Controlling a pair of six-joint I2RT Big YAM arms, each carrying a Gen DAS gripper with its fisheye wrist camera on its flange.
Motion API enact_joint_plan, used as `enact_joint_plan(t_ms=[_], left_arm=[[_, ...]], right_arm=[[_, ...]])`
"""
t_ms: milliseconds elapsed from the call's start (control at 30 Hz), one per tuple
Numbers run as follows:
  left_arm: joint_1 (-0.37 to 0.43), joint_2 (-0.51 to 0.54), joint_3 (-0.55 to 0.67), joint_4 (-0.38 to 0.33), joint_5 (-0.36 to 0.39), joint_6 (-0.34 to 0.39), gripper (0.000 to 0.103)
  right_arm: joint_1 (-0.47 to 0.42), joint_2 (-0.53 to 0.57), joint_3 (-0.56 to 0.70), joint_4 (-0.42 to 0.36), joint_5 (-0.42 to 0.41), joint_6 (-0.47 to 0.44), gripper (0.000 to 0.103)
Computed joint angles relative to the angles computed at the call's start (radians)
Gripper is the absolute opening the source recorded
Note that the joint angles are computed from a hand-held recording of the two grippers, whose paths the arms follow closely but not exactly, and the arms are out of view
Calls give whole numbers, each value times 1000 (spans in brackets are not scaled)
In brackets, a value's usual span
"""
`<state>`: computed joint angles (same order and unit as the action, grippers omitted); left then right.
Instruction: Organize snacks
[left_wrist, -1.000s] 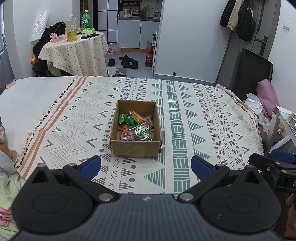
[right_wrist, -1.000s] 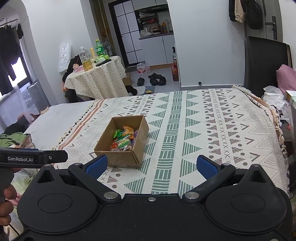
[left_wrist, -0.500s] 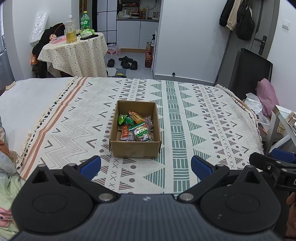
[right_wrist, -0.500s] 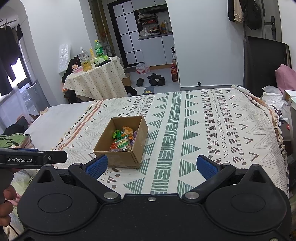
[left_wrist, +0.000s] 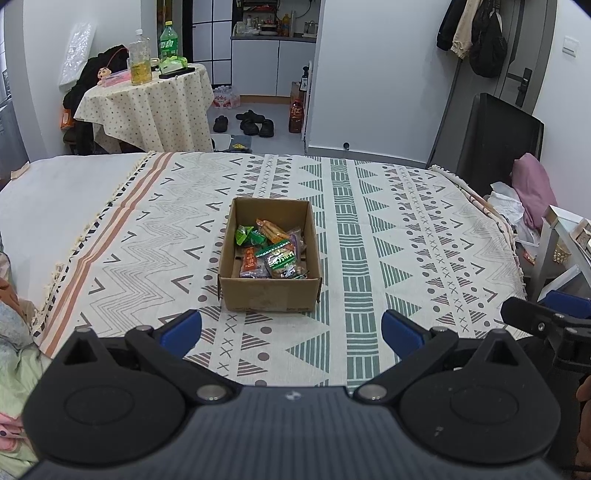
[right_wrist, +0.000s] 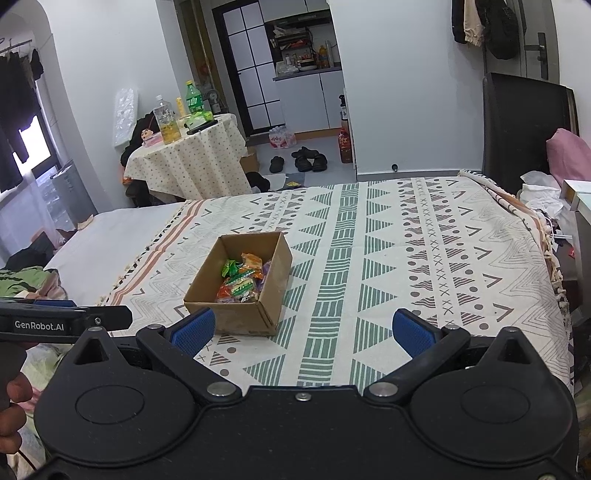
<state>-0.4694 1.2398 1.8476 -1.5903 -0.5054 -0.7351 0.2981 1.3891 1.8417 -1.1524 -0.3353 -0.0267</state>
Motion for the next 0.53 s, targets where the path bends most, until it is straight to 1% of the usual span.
enact_joint_plan(t_ms=[533], left_arm=[[-2, -5, -17, 17, 1, 23, 103]], right_arm=[[-3, -2, -17, 5, 2, 1, 103]])
